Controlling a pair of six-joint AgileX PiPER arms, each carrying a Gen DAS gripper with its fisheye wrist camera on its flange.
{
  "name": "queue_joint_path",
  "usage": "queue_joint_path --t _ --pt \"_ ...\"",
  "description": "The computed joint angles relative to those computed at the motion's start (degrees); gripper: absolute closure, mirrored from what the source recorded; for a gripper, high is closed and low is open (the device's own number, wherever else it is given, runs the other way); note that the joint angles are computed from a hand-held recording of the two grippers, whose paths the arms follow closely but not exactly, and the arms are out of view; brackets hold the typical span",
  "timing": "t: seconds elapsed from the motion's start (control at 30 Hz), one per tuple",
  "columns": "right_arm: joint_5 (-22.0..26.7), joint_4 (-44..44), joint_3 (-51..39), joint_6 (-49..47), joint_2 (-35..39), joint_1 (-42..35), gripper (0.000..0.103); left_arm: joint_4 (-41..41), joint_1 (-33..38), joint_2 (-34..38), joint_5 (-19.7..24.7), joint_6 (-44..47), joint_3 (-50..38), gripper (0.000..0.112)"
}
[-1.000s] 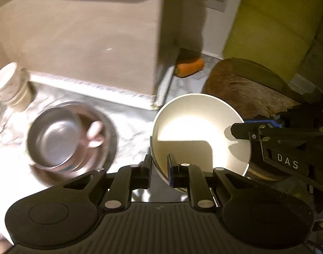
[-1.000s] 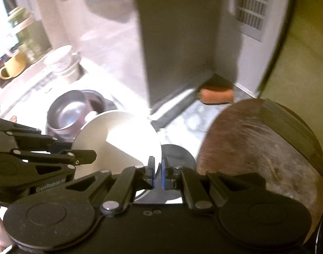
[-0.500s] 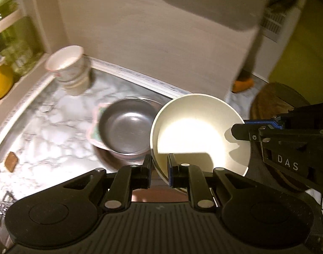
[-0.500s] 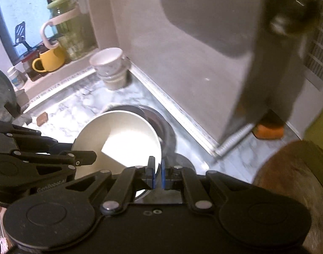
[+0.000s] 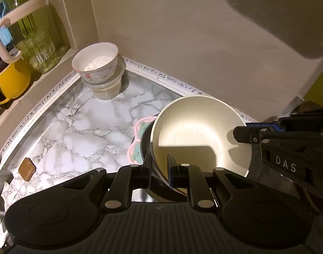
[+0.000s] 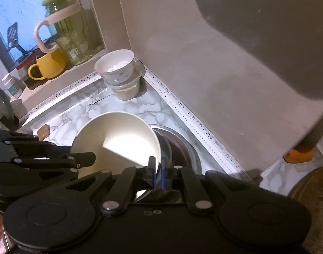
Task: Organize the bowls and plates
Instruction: 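Lift the cream bowl with both grippers and carry it over the pink pot, then lower the cream bowl into the steel pan and open both grippers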
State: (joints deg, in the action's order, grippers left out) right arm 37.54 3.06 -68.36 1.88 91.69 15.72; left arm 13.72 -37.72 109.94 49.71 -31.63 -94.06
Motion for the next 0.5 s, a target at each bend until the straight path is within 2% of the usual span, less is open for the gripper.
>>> queue_joint_path --t 0.17,0.5 --pt "1.1 -0.5 -3.4 0.8 4.7 0.5 0.097 -2.9 2.0 3.8 0.7 3.4 -2.9 0.099" --pt "3.3 -3.3 -7.0 3.2 9.6 1.6 0.097 -7.1 4.2 8.8 1.5 9.6 -6.5 0.099"
